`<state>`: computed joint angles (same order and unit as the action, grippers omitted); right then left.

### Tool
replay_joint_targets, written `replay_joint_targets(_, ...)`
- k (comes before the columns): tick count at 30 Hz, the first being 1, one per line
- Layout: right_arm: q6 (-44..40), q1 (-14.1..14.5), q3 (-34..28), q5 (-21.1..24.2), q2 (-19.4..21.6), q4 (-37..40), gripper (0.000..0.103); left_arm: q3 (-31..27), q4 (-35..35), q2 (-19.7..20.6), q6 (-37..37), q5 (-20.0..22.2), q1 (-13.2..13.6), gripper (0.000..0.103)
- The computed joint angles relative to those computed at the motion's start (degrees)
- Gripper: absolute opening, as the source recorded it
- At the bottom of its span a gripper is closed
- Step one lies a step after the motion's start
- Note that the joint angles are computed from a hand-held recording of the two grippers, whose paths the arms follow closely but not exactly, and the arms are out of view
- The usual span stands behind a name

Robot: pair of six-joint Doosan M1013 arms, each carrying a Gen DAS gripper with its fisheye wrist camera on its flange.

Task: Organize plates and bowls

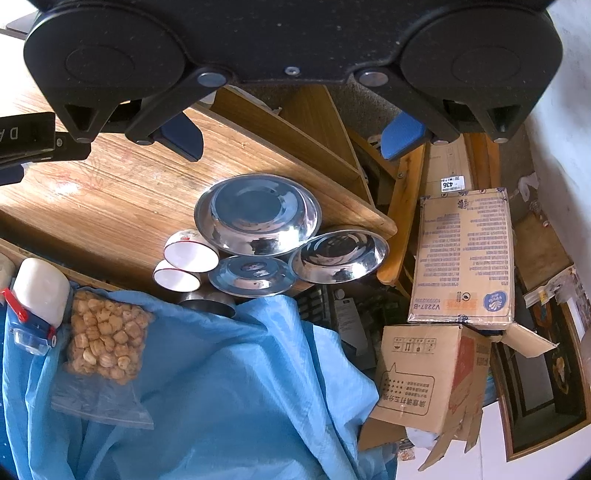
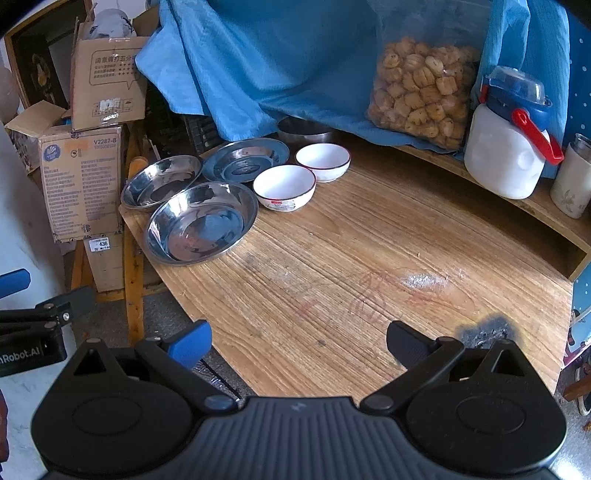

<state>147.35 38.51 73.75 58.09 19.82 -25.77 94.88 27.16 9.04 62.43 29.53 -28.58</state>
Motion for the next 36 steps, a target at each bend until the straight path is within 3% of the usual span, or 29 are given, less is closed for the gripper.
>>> replay_joint_targets(36,-0.86,0.3,-0.47,0.14,0.3,-0.14,0.103,0.26,-0.4,-0.1,0.05,-0.04,0.59,0.102)
